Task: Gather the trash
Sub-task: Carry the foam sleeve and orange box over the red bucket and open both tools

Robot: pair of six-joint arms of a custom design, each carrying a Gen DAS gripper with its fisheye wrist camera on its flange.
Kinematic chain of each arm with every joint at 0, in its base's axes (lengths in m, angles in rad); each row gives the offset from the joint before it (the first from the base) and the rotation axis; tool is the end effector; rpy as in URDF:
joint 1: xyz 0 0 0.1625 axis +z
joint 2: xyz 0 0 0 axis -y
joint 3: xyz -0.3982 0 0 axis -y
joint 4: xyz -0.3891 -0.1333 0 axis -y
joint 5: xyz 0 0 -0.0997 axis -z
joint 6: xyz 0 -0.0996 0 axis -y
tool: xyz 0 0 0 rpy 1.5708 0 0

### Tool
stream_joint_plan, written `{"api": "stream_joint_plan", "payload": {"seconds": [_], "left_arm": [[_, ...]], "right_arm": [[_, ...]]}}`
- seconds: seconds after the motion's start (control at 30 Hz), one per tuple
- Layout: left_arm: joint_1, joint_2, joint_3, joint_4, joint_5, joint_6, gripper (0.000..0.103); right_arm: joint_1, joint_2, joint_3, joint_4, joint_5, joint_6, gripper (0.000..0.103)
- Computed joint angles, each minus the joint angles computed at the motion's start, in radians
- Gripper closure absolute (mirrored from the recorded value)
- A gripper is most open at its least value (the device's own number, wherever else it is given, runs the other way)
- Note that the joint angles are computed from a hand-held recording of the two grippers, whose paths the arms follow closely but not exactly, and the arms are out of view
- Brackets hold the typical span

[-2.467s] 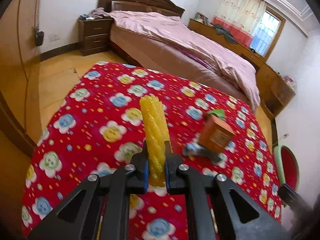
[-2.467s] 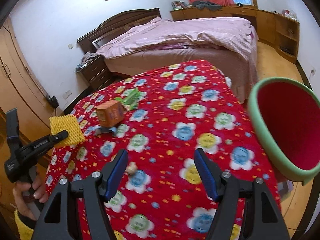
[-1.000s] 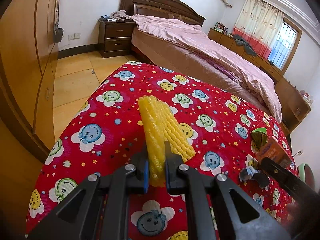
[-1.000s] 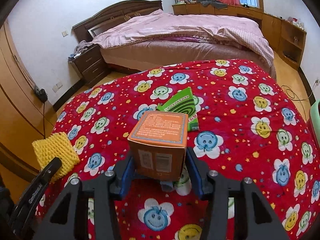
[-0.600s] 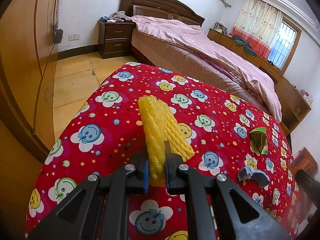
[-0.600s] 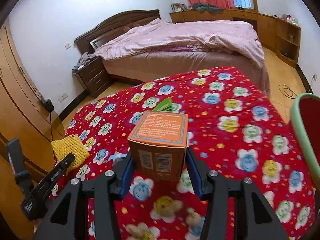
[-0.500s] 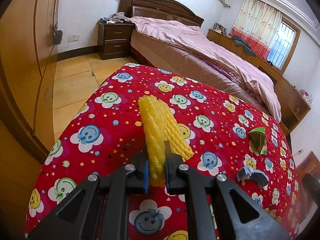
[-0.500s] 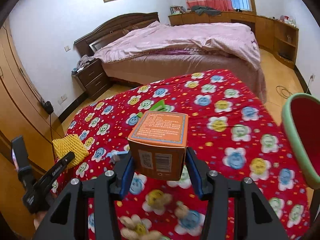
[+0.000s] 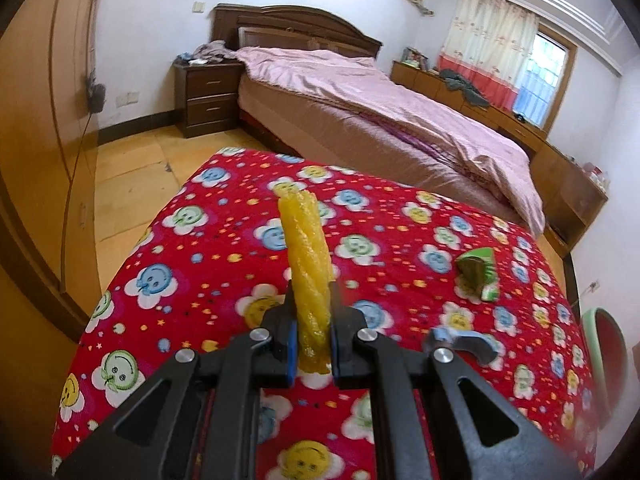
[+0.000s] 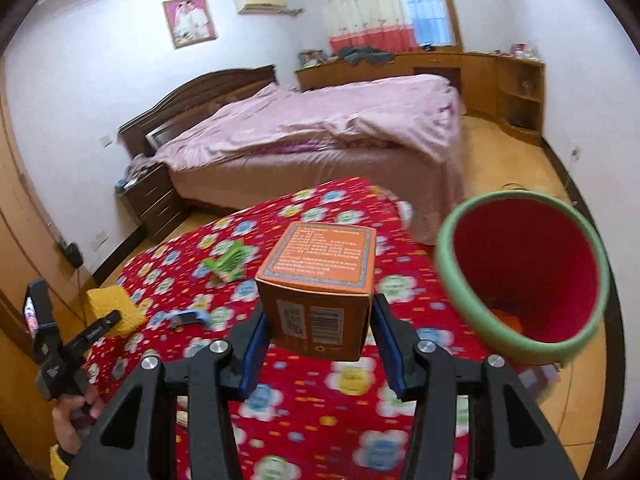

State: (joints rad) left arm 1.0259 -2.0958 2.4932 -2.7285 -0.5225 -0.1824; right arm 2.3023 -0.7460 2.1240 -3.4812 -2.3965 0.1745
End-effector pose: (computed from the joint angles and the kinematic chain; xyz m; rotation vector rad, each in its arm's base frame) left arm 0.0501 -0.3410 0.3892 -0.0992 2.1663 -1.2236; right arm 0.3701 -0.3224 0.0433 0.3866 -2.4016 1.0552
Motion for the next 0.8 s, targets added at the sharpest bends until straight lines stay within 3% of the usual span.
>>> {"api": "stream_joint_plan", "payload": {"seconds": [0.2,0.37,0.63,0.8], "left_arm": [[-0.112,-0.071,-0.003,0.207,0.007,-0.121,0.092],[-0.201,-0.098,-0.011,0.321,-0.029,-0.204,0.092],[-0.297,-0.033,-0.021,0.376,-0.161,-0.276,0.092],[-0.328,0.065,-0.032,0.332,-0.246,-0.281,0.092]], "right_arm": [[-0.028,-0.087,0.103,-0.051,-0.051,0.023,0.051],[-0.062,-0.153,0.183,-0.100,-0.062,0.044,0.051],[-0.115,-0.220,0.277,-0.186,-0.032,0.043,0.051],[-0.162,-0.261,0.324,-0.238,-0.003,0.036,0.051]]}}
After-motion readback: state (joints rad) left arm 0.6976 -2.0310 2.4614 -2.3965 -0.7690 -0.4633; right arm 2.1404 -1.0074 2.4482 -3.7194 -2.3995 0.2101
